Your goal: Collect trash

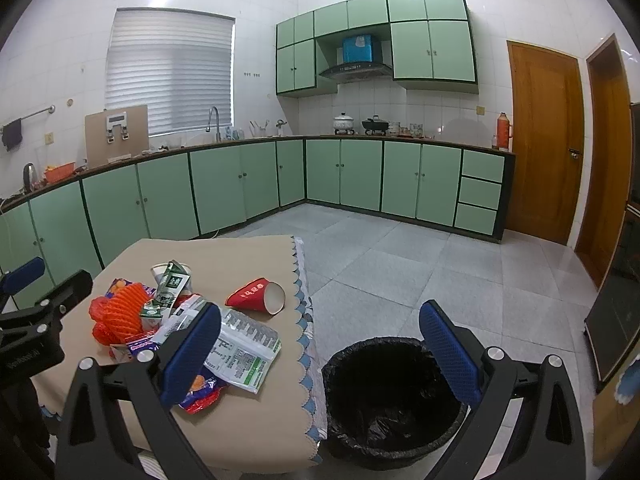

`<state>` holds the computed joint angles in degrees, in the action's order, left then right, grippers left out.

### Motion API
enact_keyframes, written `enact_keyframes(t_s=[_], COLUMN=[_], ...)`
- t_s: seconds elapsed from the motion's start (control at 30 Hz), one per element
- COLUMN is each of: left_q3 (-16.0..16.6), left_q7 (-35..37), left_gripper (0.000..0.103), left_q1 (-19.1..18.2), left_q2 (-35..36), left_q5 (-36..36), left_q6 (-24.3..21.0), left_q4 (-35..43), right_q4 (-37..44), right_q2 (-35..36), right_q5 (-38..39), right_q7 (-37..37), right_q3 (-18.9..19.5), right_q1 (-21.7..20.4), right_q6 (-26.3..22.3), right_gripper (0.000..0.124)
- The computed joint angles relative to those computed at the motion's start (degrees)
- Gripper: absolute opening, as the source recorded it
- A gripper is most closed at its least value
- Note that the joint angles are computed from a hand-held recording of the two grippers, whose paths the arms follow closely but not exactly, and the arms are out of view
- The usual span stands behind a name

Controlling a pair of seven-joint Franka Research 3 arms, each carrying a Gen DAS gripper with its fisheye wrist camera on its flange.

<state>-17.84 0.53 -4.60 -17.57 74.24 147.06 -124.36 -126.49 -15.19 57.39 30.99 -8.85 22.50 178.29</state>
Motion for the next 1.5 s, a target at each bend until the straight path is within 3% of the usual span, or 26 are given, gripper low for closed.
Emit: enact_keyframes(t_s=[1.5], left_q3=[-0.1], left_q7=[0.6], left_gripper=[0.098], left_q1=[0.0], left_q2=[-0.4], left_q5=[-0.7], left_q6=[-0.2], left_q4=[-0.3], right_q4=[0.3], right_q2=[0.4], right_q5=[0.0], right_q7=[0.0], right_q3=[0.6], right_q1=[-1.2], right_q6=[-0.9], right_gripper=[0.097])
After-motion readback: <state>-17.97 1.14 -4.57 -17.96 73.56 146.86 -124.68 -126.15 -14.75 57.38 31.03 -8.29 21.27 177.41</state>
